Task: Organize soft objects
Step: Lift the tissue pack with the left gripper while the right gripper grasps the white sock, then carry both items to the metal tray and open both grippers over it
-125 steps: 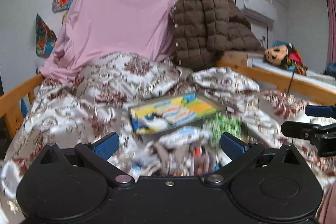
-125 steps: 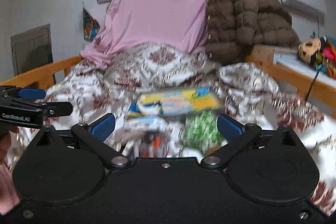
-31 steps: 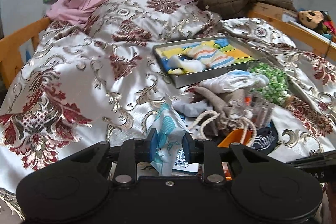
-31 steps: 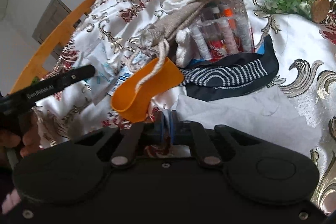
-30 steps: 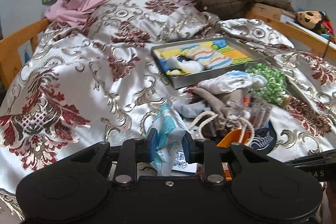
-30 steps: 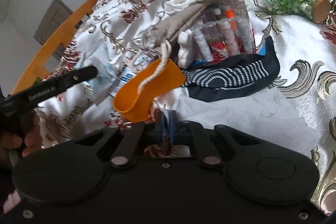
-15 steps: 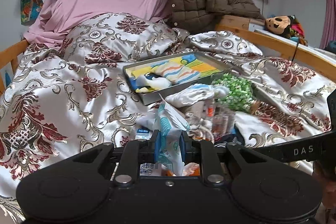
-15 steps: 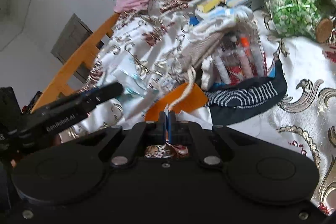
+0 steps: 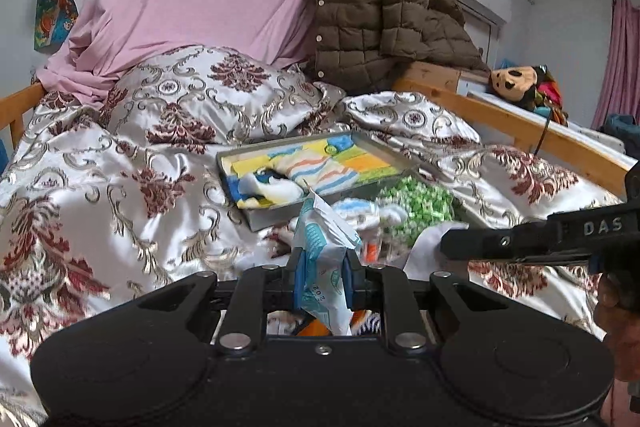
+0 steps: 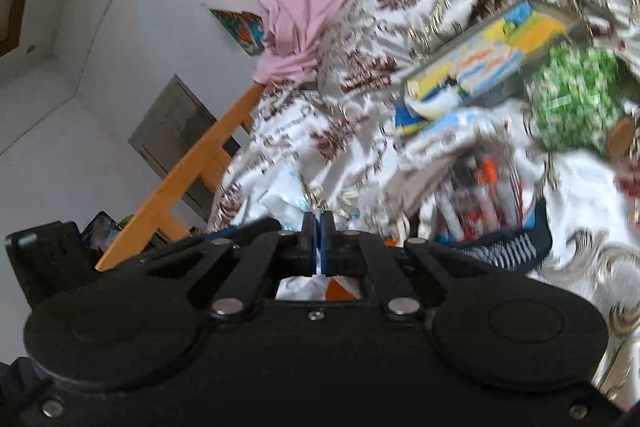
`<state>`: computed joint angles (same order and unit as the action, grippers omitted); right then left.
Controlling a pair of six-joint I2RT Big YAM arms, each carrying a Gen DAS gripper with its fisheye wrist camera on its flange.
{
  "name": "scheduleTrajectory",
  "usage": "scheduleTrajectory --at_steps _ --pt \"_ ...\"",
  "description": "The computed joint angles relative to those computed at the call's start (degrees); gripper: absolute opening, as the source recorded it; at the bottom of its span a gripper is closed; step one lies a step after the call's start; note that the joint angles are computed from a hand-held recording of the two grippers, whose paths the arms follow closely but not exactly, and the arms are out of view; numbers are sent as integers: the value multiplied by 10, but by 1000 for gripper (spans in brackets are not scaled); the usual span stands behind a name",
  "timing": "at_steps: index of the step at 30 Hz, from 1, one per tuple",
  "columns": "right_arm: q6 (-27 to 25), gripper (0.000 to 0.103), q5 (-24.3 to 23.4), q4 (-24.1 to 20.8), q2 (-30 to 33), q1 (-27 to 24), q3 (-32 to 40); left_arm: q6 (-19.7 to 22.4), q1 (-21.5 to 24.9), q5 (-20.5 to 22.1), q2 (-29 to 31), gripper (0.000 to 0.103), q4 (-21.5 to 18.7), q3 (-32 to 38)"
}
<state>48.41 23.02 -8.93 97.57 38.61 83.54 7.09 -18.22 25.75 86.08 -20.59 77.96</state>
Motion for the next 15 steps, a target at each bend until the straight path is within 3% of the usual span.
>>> scheduleTrajectory --at_steps 7,15 --pt "-70 0 -7 -38 3 -29 75 6 -19 -14 36 20 9 64" --pt "-176 0 -20 -155 72 -86 268 9 -36 -52 125 20 4 185"
